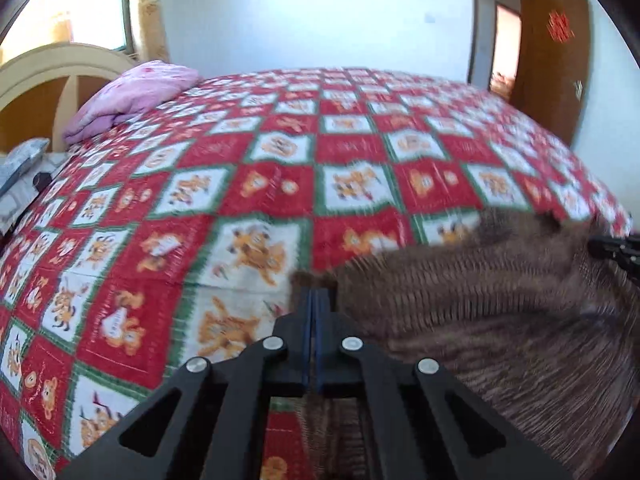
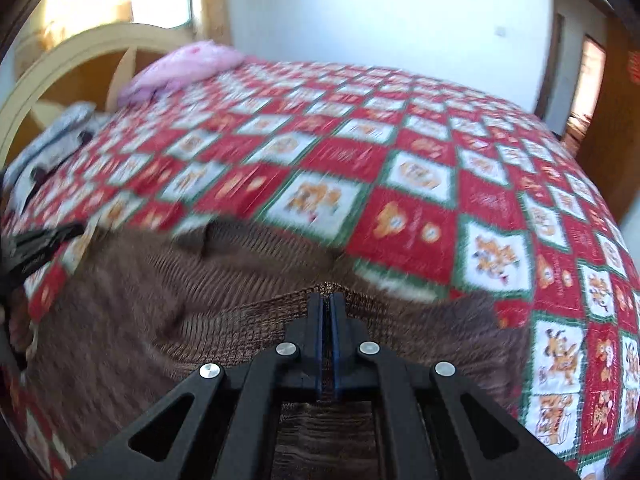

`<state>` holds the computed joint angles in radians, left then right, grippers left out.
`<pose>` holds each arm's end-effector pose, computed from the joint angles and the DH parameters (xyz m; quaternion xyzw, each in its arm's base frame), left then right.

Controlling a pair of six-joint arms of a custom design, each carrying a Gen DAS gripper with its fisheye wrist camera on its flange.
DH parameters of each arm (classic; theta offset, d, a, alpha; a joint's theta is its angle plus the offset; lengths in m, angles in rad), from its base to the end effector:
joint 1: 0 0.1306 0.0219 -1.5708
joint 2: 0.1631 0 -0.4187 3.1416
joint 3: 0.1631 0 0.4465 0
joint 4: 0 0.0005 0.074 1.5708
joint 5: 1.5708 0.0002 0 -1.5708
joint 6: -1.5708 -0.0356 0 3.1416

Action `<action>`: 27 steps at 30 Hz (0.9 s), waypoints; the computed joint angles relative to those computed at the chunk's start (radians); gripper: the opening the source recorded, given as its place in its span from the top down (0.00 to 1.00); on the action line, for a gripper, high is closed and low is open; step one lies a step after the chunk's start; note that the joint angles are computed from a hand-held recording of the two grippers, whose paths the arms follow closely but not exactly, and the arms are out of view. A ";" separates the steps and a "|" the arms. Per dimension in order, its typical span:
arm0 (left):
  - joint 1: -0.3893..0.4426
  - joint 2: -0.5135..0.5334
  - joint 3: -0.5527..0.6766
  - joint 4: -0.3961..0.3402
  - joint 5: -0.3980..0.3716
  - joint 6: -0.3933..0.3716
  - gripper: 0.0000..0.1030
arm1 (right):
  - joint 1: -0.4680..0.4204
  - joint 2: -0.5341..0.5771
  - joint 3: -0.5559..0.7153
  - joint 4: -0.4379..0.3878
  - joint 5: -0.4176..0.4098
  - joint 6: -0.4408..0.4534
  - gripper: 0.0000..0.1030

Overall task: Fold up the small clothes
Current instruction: 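Lower the folded hem onto the sweater and open both grippers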

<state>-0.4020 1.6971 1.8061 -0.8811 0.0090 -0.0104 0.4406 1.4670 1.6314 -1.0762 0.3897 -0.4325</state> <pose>0.6104 -0.2604 0.5039 0.1904 0.9014 -0.0797 0.3806 0.5057 0.2229 0.5370 0.0589 0.9285 -0.0318 0.3651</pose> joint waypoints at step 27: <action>-0.065 0.055 0.025 -0.017 -0.190 -0.058 0.97 | -0.023 -0.017 -0.066 0.006 0.211 -0.177 0.98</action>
